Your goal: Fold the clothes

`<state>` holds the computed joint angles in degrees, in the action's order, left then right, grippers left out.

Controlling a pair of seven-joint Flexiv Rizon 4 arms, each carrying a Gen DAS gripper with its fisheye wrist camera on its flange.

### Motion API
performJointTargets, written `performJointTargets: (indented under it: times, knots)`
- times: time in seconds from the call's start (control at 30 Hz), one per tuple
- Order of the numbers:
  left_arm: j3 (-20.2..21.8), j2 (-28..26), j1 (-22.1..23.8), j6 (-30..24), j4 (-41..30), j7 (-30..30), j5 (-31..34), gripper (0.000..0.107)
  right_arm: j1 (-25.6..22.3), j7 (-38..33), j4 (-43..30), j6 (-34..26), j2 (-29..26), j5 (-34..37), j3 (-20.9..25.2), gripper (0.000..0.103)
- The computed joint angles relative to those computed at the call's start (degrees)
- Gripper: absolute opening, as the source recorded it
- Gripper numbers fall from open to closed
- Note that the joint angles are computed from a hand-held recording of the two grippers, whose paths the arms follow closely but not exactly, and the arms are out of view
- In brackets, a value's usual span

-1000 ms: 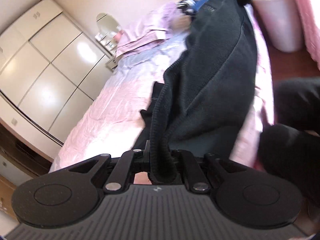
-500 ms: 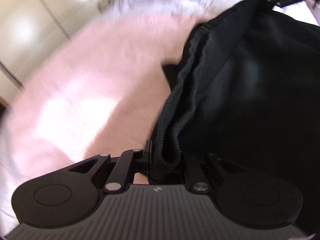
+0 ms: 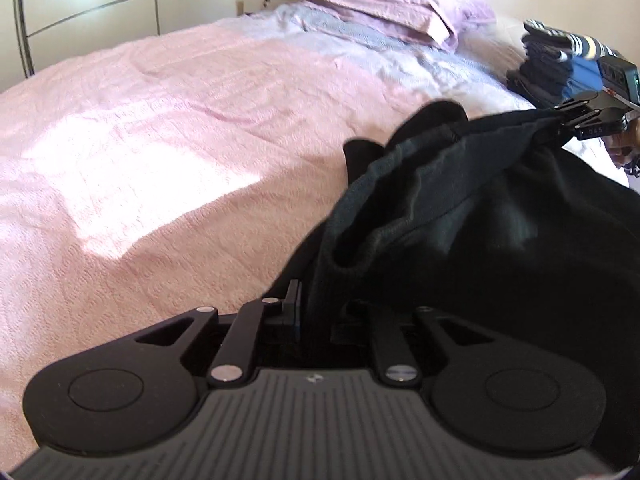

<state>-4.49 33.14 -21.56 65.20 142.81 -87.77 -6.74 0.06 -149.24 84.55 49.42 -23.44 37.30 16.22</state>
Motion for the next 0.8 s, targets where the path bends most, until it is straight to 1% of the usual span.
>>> performJointTargets:
  times: [0.03, 0.07, 0.17, 0.23, 0.27, 0.3, 0.33, 0.37, 0.4, 0.43, 0.47, 0.5, 0.53, 0.57, 0.6, 0.63, 0.67, 0.73, 0.77, 0.8]
  knots:
    - [-0.03, -0.25, 0.46, 0.66, -0.47, -0.01, 0.22, 0.01, 0.26, -0.56, 0.89, 1.47, 0.74, -0.11, 0.06, 0.008]
    - [-0.06, -0.52, 0.91, 1.32, -0.95, -0.03, 0.44, 0.01, 0.5, -1.17, 0.38, 2.4, 0.34, -0.14, 0.05, 0.008]
    - [0.81, -4.39, 1.37, 4.28, -1.52, 0.69, -0.5, 0.011, 1.02, -1.4, -1.13, 4.55, -1.06, -0.09, 0.29, 0.008]
    - [0.7, -7.0, 2.19, 5.34, -1.86, 0.51, -0.76, 0.013, 2.45, 0.23, -1.93, 5.93, -2.8, -2.36, -0.34, 0.009]
    - [-0.07, -8.1, 3.21, 4.93, -2.0, -0.47, -0.14, 0.017, 3.49, 1.99, -2.37, 6.09, -4.03, -4.55, -1.02, 0.009]
    - [-0.8, -9.25, 4.17, 4.51, -2.21, -1.55, 0.6, 0.023, 3.94, 3.34, -2.82, 5.88, -5.2, -6.28, -1.32, 0.009]
    - [-1.49, -10.45, 5.07, 4.05, -2.49, -2.71, 1.45, 0.027, 3.99, 4.05, -2.64, 6.82, -6.01, -7.12, -1.21, 0.013]
    - [-1.81, -10.32, 5.76, 3.58, -2.64, -3.98, 2.34, 0.034, 4.06, 4.69, -2.16, 8.53, -6.7, -7.68, -1.02, 0.032]
    - [-1.93, -9.51, 6.33, 3.09, -2.71, -5.26, 3.19, 0.035, 3.78, 5.71, -1.69, 10.52, -7.04, -7.66, -0.7, 0.043]
    - [-2.05, -8.7, 6.9, 2.58, -2.79, -6.51, 4.01, 0.035, 3.27, 7.0, -1.24, 12.72, -7.14, -7.21, -0.3, 0.057]
    - [-2.18, -7.89, 7.47, 2.06, -2.87, -7.72, 4.8, 0.035, 1.88, 8.08, -1.34, 13.14, -7.02, -6.11, 0.78, 0.058]
    - [-2.32, -7.08, 8.04, 1.53, -2.96, -8.9, 5.54, 0.035, -0.05, 8.96, -1.83, 12.22, -6.71, -4.4, 2.19, 0.058]
    - [-2.45, -6.28, 8.61, 0.98, -3.06, -10.05, 6.26, 0.035, -1.05, 9.69, -1.15, 13.06, -5.72, -3.22, 2.75, 0.058]
    - [-2.72, -4.67, 8.68, -0.26, -3.17, -10.8, 7.06, 0.035, -1.43, 10.34, 0.32, 15.19, -4.26, -2.53, 2.79, 0.058]
    - [-3.06, -2.68, 8.47, -1.87, -3.33, -11.3, 7.83, 0.033, -1.77, 11.05, 1.71, 17.27, -2.84, -1.88, 2.8, 0.058]
    - [-3.42, -0.73, 8.24, -3.51, -3.54, -11.73, 8.52, 0.03, -3.09, 11.12, 2.64, 18.07, -1.38, -0.18, 3.61, 0.058]
    - [-3.79, 1.17, 8.0, -5.16, -3.81, -12.11, 9.15, 0.027, -4.84, 10.77, 3.54, 17.72, 0.31, 2.08, 4.63, 0.058]
    - [-4.59, 4.83, 7.46, -8.51, -4.52, -12.69, 10.21, 0.027, -7.42, 10.03, 5.63, 16.24, 4.15, 6.63, 5.29, 0.058]
    - [-4.88, 6.24, 6.24, -9.52, -4.51, -12.69, 10.01, 0.027, -8.31, 9.66, 7.1, 15.1, 6.4, 8.68, 5.21, 0.059]
    - [-4.95, 7.37, 4.31, -10.02, -4.19, -12.38, 9.28, 0.028, -9.64, 8.3, 8.84, 12.74, 8.84, 11.22, 5.51, 0.059]
